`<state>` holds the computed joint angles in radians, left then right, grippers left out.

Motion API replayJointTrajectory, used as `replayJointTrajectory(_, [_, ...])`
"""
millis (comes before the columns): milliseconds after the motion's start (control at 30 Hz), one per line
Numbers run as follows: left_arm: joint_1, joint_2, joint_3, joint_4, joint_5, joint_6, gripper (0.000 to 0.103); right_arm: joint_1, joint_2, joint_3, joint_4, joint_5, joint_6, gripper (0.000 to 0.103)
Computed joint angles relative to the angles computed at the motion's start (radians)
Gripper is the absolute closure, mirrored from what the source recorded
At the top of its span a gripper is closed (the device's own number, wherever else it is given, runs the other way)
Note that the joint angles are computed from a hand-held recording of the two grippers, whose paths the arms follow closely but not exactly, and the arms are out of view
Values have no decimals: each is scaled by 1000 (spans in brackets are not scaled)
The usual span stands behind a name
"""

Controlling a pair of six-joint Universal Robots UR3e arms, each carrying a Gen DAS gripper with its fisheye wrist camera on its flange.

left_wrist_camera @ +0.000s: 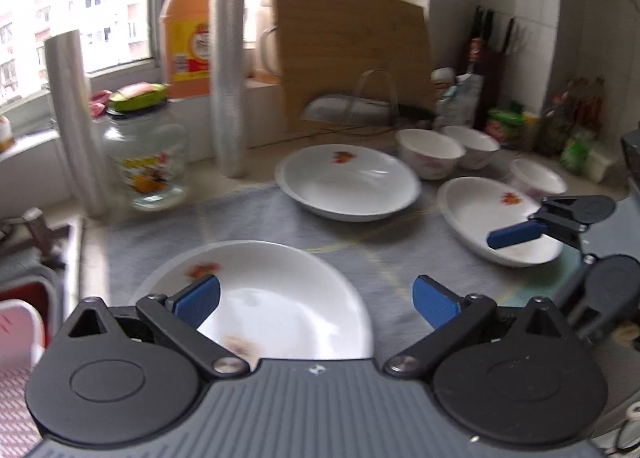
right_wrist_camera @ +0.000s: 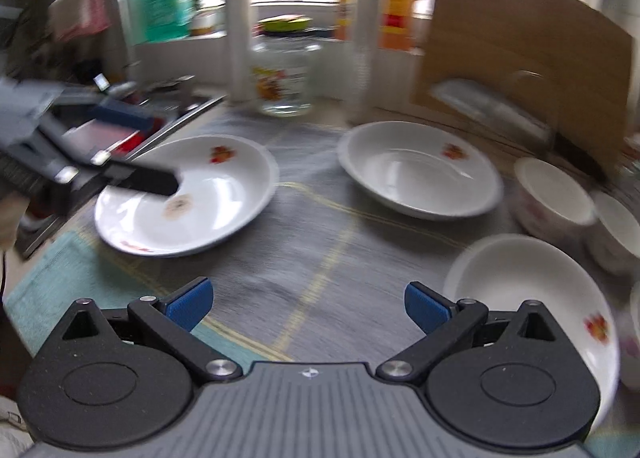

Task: Organize plates and bowls
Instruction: 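Lower the stained plate beside the sink and open the left tool, then move the right tool toward the large white plate with fruit decal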

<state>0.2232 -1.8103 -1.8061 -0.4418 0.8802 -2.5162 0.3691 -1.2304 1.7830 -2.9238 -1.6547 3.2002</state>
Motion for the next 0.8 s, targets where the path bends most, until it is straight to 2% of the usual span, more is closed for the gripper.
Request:
replayJointTrajectory(200, [-65,27,-75,86,20,-70,1,-61,-175,196,-11,-57,89,0])
replayJointTrajectory(367, [-153,23,-109,161,77,-137,1,-199,-317,369,-41,2,79,0])
replayJointTrajectory(433, [-207,6,-103,191,127,-192,1,-281,-366,428,-45,53,58,0])
replayJointTrajectory(567, [-320,-30,-70,229,219,-306,1,-489,-463,525,-24,228,-58,0])
replayJointTrajectory(800, [-529,-115,-2,293,441,-527,1,-767,-466,510,177,481,-343,0])
